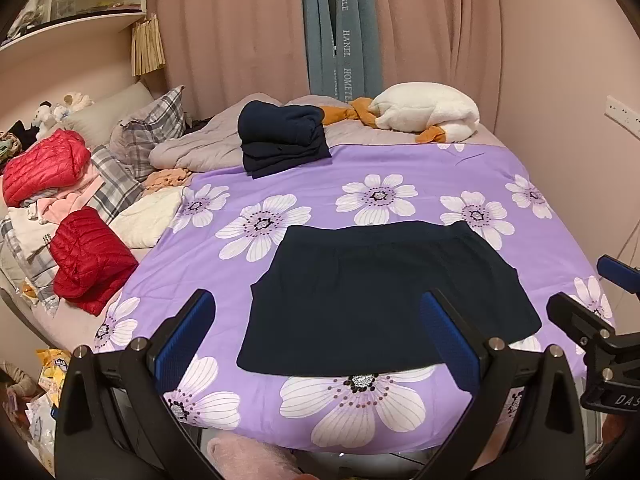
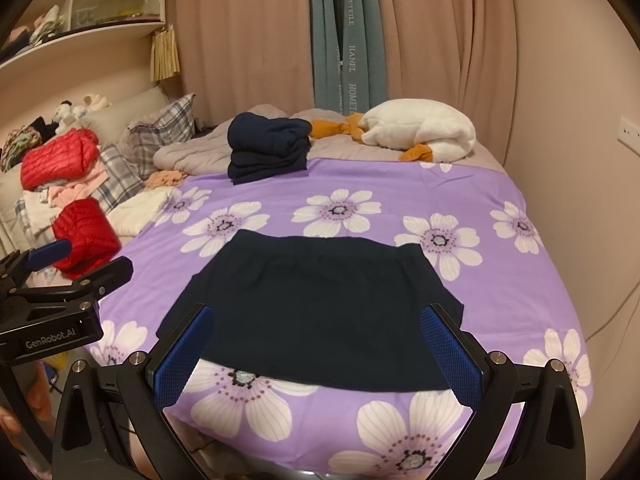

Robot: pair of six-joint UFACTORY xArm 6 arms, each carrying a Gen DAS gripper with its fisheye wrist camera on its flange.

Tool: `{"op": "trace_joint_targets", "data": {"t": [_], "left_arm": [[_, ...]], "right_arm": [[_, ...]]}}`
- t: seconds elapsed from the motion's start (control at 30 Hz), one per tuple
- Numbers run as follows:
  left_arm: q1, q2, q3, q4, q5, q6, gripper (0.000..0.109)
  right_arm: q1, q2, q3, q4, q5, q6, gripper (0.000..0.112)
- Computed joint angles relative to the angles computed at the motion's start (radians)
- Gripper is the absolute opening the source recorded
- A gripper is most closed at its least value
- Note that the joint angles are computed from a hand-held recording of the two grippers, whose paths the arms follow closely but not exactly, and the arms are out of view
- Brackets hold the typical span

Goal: Fold large clothes

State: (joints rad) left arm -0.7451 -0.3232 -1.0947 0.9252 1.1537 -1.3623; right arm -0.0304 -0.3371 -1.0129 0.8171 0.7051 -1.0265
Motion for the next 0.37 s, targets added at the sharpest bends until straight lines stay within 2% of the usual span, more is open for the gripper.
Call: {"op": "trace_joint_targets", "data": {"t": [0.37], "left_arm": [[-0.003, -0.001, 0.000, 0.007, -0.010, 0.002, 0.103]], "right_arm": [[-0.001, 0.004, -0.003, 0.003, 0.000, -0.004, 0.102]]}}
